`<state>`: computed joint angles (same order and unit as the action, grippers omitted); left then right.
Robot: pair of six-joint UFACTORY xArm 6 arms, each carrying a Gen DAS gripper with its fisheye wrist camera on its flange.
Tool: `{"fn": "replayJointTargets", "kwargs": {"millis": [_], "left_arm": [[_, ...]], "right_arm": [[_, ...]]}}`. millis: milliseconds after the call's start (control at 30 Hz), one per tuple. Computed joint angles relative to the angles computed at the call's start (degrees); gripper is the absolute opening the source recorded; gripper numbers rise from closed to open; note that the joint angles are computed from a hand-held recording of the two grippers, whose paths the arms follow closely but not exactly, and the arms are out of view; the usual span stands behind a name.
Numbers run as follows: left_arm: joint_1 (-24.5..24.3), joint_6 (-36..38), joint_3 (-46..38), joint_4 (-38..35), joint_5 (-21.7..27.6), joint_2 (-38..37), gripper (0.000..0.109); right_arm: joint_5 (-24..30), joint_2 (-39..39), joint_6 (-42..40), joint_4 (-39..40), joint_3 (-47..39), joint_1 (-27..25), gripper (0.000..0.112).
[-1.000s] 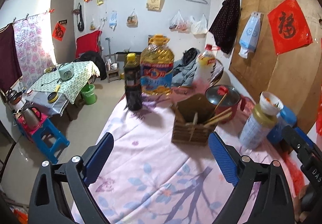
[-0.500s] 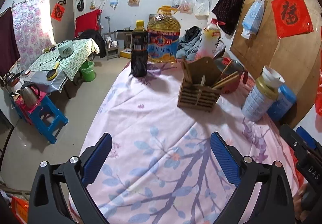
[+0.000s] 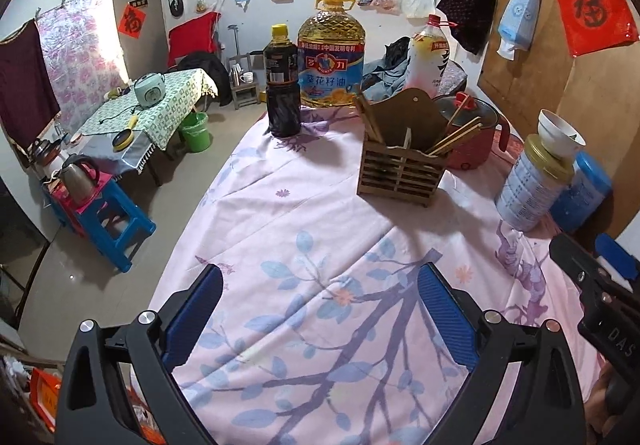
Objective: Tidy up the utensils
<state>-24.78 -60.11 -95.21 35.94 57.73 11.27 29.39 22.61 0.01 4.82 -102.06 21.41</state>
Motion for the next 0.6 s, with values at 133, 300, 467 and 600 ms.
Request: {"fn": "replayJointTargets", "kwargs": {"millis": [133, 300, 467, 600], "left_arm": [[-1.4, -1.3, -8.6, 1.3, 4.8, 6.1, 0.096], [-1.0, -1.5, -13.4, -0.7, 5.1, 9.9, 0.096], [1.0, 3.9, -15.8, -3.8, 3.3, 12.1, 0.096], [2.4, 9.0, -15.0, -4.6, 1.4, 11.7, 0.096]], "right_arm": [[3.8, 5.0, -7.0, 4.6, -8.0, -1.8, 0.086], [6.8, 9.4, -7.8, 5.5, -14.7, -3.0, 0.087], [6.5, 9.9, -1.4, 1.1, -15.1, -2.2, 0.087], [5.1, 8.6, 5.7, -3.5, -12.5, -0.9, 0.087]]}}
